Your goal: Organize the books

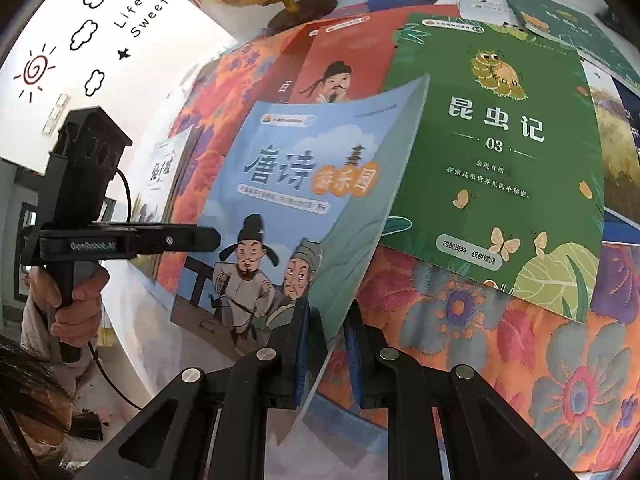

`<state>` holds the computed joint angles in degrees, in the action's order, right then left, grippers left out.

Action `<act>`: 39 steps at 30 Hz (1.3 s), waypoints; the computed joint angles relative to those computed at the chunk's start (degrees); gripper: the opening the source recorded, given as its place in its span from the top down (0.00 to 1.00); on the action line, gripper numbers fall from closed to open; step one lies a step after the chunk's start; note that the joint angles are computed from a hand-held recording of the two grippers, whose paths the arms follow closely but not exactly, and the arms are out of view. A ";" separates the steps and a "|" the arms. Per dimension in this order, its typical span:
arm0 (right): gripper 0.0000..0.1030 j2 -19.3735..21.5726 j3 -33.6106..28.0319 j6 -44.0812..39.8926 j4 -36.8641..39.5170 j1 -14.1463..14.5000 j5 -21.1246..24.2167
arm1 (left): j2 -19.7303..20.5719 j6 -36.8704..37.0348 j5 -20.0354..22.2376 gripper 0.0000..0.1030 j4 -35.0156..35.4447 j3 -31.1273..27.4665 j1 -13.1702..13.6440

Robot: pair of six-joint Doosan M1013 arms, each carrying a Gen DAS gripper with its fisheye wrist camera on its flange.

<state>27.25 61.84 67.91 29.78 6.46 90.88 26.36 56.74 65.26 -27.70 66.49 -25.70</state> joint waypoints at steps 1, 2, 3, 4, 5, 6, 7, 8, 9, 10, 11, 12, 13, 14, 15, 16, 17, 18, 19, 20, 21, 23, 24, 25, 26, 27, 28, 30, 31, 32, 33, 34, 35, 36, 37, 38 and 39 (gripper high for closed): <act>0.84 0.16 -0.05 0.43 0.32 -0.12 0.01 | 0.05 0.93 -0.77 0.81 -2.33 0.67 0.41; 0.84 0.32 -0.11 1.05 0.21 -0.16 -0.12 | 0.08 2.05 -1.76 0.81 -4.66 1.39 0.82; 0.84 0.49 -0.25 1.42 0.01 -0.16 -0.15 | 0.08 2.56 -2.40 0.80 -5.98 1.88 1.06; 0.84 0.64 -0.29 1.61 -0.07 -0.18 -0.21 | 0.05 3.33 -2.82 0.80 -7.27 2.25 1.35; 0.84 0.79 -0.30 2.00 0.10 -0.25 -0.23 | 0.21 3.63 -2.84 0.79 -7.88 2.25 1.53; 0.84 0.98 -0.40 2.50 0.43 -0.36 -0.14 | 0.33 3.63 -2.64 0.79 -8.13 2.14 1.63; 0.83 1.11 -0.38 2.94 0.69 -0.43 -0.09 | 0.42 3.59 -2.45 0.79 -8.17 1.99 1.65; 0.83 1.29 -0.42 3.64 0.84 -0.52 0.11 | 0.58 3.69 -2.04 0.79 -7.95 1.69 1.62; 0.83 1.30 -0.26 4.27 1.06 -0.65 0.08 | 0.76 3.49 -1.55 0.79 -7.43 1.13 1.48; 0.82 1.32 -0.16 4.75 1.19 -0.67 -0.10 | 0.93 3.30 -0.79 0.79 -6.47 0.51 1.36; 0.82 1.22 -0.04 4.71 1.15 -0.62 -0.38 | 1.11 2.53 0.05 0.79 -3.62 -0.67 0.80; 0.83 0.82 0.28 4.02 1.25 -0.58 -1.06 | 0.91 2.57 -0.15 0.80 -1.06 -0.99 0.34; 0.83 0.36 0.53 2.78 1.39 -0.45 -1.95 | 0.35 3.38 -1.73 0.82 3.38 -1.49 -0.76; 0.84 0.03 0.49 0.72 1.60 -0.25 -2.13 | -0.75 6.03 -4.89 0.81 6.25 -1.07 -1.68; 0.84 -0.19 0.28 -1.25 1.19 0.12 -1.84 | -1.34 7.16 -6.43 0.81 7.75 -0.86 -2.10; 0.84 -0.57 0.56 -2.16 0.62 0.49 -2.19 | -1.70 7.38 -6.77 0.81 9.53 -1.15 -2.45; 0.83 -0.72 0.64 -2.64 1.27 0.45 -2.04 | -1.54 7.30 -5.33 0.81 9.50 -1.98 -2.26; 0.83 -0.72 0.66 -2.43 2.59 0.19 -1.66 | -1.42 6.87 -4.58 0.82 8.96 -2.24 -2.00; 0.83 -0.78 0.65 -2.44 3.72 -0.04 -1.57 | -1.36 6.29 -3.79 0.82 7.58 -2.23 -1.45; 0.83 -0.94 0.68 -2.92 4.55 -0.17 -1.73 | -1.36 6.33 -3.30 0.82 6.99 -2.15 -1.16; 0.83 -1.09 0.57 -3.52 4.81 -0.17 -1.85 | -1.39 6.16 -2.53 0.82 7.10 -2.15 -1.00; 0.83 -1.45 0.35 -4.64 5.09 0.05 -2.37 | -1.50 5.66 -1.39 0.82 8.23 -2.45 -1.07; 0.83 -1.52 0.12 -4.95 4.70 0.39 -2.48 | -1.70 5.70 -1.25 0.82 8.54 -2.27 -1.07; 0.83 -1.57 -0.23 -5.49 4.18 0.74 -2.42 | -2.04 5.57 -1.23 0.82 8.94 -2.01 -1.09; 0.83 -1.52 -0.61 -5.87 3.91 0.93 -2.36 | -2.28 5.32 -1.24 0.82 9.24 -1.90 -1.07; 0.83 -1.56 -0.66 -5.92 3.80 1.28 -2.62 | -2.55 5.02 -1.36 0.82 9.45 -1.66 -1.04; 0.83 -1.51 -0.84 -6.04 3.83 1.46 -2.68 | -3.06 4.90 -1.67 0.82 9.53 -0.98 -1.01; 0.83 -1.50 -1.16 -6.29 3.97 1.81 -2.59 | -3.82 4.71 -1.93 0.82 9.96 -0.27 -0.85; 0.83 -1.49 -1.34 -6.52 4.00 1.92 -2.55 | -4.02 4.47 -1.90 0.82 10.42 -0.21 -0.83; 0.83 -1.49 -1.53 -6.59 4.06 2.17 -2.61 | -4.29 4.31 -1.84 0.82 10.93 -0.07 -0.80; 0.83 -1.40 -1.86 -6.59 4.09 2.36 -2.54 | -4.78 4.24 -1.92 0.82 11.39 0.38 -0.73; 0.83 -1.42 -2.06 -6.58 4.07 2.64 -2.58 | -4.68 3.84 -1.92 0.82 11.77 0.15 -0.77; 0.83 -1.42 -2.28 -6.64 4.11 2.89 -2.60 | -5.19 3.66 -2.23 0.82 12.00 0.65 -0.58; 0.83 -1.34 -2.54 -6.67 4.15 3.16 -2.67 | -5.54 3.48 -2.49 0.82 12.16 1.02 -0.40; 0.83 -1.32 -2.75 -6.66 4.19 3.45 -2.75 | -5.90 3.44 -2.69 0.82 12.35 1.37 -0.21; 0.83 -1.26 -3.08 -6.53 4.30 3.82 -2.84 | -6.27 3.39 -2.92 0.82 12.67 1.73 -0.08; 0.83 -1.25 -3.24 -6.44 4.40 4.09 -2.93 | -6.65 3.21 -3.18 0.82 13.06 2.09 0.01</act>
